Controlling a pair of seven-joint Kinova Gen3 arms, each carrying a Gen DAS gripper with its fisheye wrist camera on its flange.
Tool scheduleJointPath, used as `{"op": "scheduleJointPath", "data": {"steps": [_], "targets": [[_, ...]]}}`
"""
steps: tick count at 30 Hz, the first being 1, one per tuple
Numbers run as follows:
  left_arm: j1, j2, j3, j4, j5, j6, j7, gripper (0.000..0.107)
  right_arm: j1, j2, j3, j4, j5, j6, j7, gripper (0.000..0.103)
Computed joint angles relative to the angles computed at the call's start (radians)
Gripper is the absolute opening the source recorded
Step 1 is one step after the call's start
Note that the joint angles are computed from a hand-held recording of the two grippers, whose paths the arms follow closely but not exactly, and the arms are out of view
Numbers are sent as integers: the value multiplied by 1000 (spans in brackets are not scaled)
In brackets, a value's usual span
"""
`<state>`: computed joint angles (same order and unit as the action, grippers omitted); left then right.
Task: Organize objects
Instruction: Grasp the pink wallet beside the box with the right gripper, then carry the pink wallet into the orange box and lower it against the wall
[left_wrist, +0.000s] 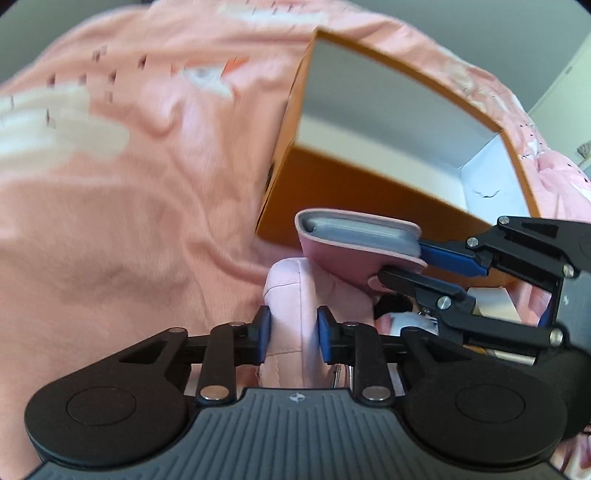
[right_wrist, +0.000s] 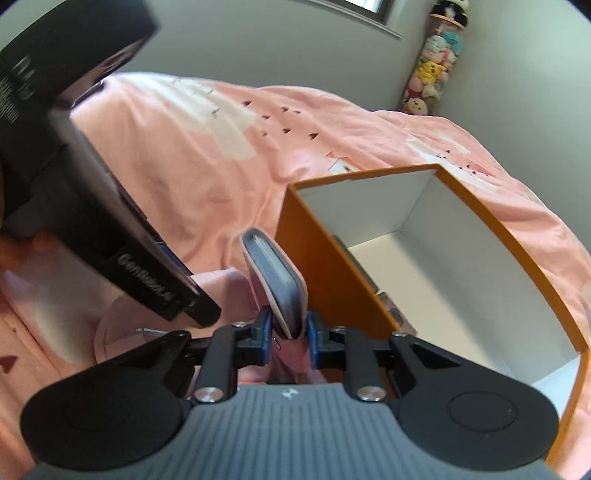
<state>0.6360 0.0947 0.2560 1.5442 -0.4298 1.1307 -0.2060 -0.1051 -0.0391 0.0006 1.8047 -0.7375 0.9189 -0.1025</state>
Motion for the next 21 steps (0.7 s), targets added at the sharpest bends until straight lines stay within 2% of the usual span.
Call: {"op": "scheduleJointPath", "data": {"steps": [3, 5, 9, 15, 21], "targets": [[54, 16, 17, -43, -107, 69, 36, 28, 13, -10, 15, -25, -12, 32, -20, 19], [86, 6, 19, -40, -153, 78, 73, 28, 23, -17, 29, -46, -29, 59, -29, 17], [86, -9, 26, -48, -197, 67, 98, 28, 37, -35, 44, -78, -33, 87, -72, 16], [110, -29, 49, -71, -274, 98, 132, 28, 64, -38, 76, -136, -50, 172, -128, 15], [111, -36, 69, -100, -354, 115, 131, 28, 90, -33, 92, -189, -77, 216, -175, 15]]}}
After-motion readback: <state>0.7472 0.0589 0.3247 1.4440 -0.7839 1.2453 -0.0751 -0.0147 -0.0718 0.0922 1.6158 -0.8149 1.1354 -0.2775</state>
